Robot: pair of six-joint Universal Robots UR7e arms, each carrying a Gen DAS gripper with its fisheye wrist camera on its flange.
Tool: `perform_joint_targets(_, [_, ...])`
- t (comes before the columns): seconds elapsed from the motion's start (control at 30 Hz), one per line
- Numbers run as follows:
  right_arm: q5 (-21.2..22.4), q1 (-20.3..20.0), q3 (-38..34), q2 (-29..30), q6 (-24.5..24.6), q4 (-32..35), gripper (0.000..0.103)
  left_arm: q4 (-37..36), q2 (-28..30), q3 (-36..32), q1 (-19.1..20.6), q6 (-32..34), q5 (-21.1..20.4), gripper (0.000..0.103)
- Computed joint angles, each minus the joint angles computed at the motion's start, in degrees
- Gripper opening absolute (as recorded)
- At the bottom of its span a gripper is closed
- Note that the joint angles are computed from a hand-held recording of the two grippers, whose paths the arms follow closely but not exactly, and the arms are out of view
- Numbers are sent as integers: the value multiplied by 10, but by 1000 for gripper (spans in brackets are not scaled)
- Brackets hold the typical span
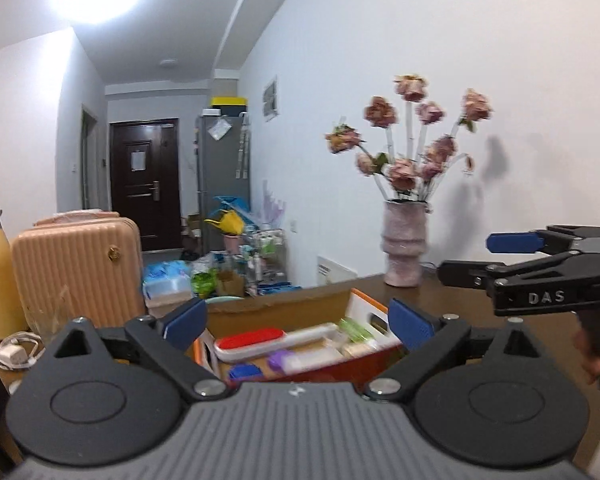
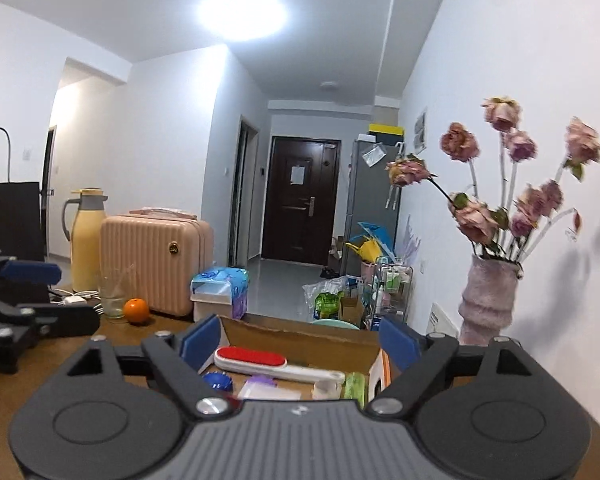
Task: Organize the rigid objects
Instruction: 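Withdraw both grippers from the box toward the last items, then grasp the white tube bottle with the left gripper while the right gripper grasps the white disc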
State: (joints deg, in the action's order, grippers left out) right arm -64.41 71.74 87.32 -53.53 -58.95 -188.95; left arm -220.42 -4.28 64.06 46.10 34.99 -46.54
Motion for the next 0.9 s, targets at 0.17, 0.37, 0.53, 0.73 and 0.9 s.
perform_joint_targets(0.17, [44, -44, 108, -51, -18, -57, 89, -120, -2, 93, -32, 19, 15, 103])
perform_joint_targets(0.37, [100, -113, 231, -107, -41, -86, 93, -221, 10, 192, -69, -11, 49, 103])
perform_joint_targets(0.53, [109, -153, 292, -132, -58, -87, 93, -168, 3, 248, -75, -115, 70, 103])
perform_joint_targets(0.73, [91, -152, 298, -124, -55, -133, 92, -152, 7, 230, -67, -125, 75, 103])
perform_joint_targets(0.9, [80, -146, 282, -111, -55, -132, 92, -76, 8, 205, -44, -176, 66, 103])
